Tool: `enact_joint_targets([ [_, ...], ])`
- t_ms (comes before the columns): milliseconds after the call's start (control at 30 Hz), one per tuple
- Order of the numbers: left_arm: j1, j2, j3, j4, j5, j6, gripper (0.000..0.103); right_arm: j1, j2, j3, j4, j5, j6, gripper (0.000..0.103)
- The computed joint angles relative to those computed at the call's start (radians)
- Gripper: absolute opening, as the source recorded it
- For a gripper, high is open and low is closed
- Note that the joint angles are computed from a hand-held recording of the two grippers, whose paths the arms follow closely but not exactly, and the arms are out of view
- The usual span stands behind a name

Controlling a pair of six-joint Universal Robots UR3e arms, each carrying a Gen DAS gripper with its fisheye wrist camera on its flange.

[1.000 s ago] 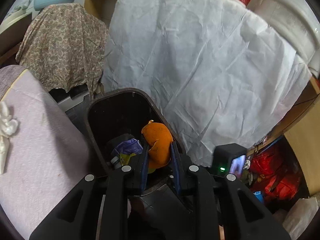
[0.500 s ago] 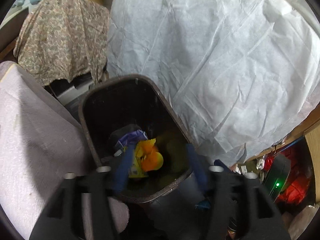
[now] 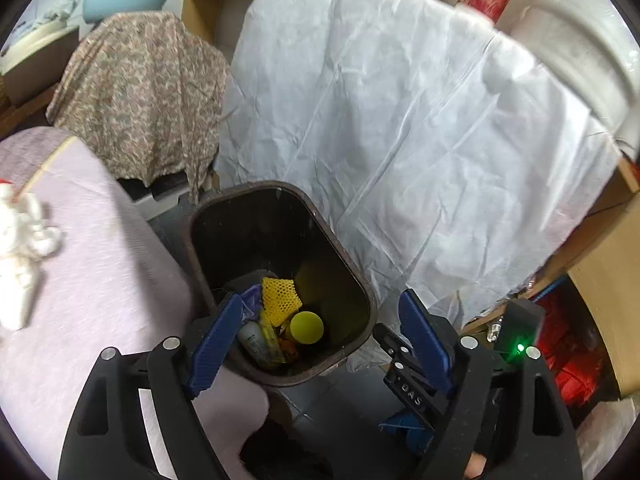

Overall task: Collect trash
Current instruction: 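Move peel and foam net over the bin and open both tools, then grasp the green milk carton with the left tool while the right tool grasps the white tissue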

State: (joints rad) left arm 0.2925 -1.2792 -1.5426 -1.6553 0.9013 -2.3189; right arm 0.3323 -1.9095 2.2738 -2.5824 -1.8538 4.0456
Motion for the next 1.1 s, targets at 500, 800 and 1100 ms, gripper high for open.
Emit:
enact_joint_targets([
  [500, 0.729, 0.018, 0.444, -1.066, -0.099, 0.980, 0.089, 0.252, 0.274, -0.466, 0.068, -0.063, -0.088, 0.057],
  [800, 0.938, -0.156, 0.503, -0.900, -0.089, 0.992, 0.090, 0.295, 0.502, -0.824, 0.100, 0.037, -0.301, 0.057],
  [1100, 0.948, -0.266, 0.529, -0.600, -0.133, 0.887, 0.093, 0.250, 0.865, -1.467, 0.418, 0.158, -0.440, 0.057],
])
